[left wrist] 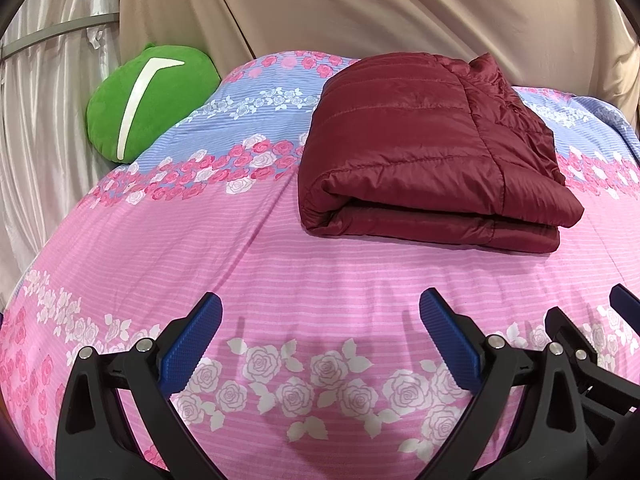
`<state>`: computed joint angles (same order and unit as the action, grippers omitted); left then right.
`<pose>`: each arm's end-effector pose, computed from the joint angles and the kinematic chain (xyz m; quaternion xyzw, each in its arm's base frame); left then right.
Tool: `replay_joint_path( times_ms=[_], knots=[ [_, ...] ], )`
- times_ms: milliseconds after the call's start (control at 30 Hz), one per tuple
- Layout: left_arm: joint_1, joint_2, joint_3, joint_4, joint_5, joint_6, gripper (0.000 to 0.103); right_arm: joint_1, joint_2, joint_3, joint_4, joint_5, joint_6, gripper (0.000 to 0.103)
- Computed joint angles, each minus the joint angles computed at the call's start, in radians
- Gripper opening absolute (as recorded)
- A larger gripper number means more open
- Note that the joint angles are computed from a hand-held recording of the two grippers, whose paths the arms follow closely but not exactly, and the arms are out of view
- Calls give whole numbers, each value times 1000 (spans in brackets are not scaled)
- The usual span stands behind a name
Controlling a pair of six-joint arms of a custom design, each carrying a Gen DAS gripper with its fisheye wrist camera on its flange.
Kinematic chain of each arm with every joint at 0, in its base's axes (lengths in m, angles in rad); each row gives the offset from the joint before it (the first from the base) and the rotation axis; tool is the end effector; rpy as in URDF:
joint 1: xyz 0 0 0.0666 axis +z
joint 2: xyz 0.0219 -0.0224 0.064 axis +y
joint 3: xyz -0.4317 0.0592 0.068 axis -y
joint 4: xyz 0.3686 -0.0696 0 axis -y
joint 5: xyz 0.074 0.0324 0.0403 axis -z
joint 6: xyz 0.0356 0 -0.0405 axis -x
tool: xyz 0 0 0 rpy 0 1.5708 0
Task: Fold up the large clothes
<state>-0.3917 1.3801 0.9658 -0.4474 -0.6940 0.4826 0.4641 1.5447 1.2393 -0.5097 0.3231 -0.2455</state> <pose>0.3876 -0.1359 0.3419 -0.1580 0.8756 0.1507 0.4308 0.4558 0.2151 0.3745 -0.0411 0.9184 -0.0137 0.3934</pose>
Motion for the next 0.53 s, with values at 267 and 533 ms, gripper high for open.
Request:
replay_joint_path(
  times_ms=[267,533],
  knots=[
    [0,0,1,-2,0,0,96,0,0,-1,1,1,2,71],
    [1,-2,-2,3,2,-9,93,0,0,0,-2,1,1,71]
  ],
)
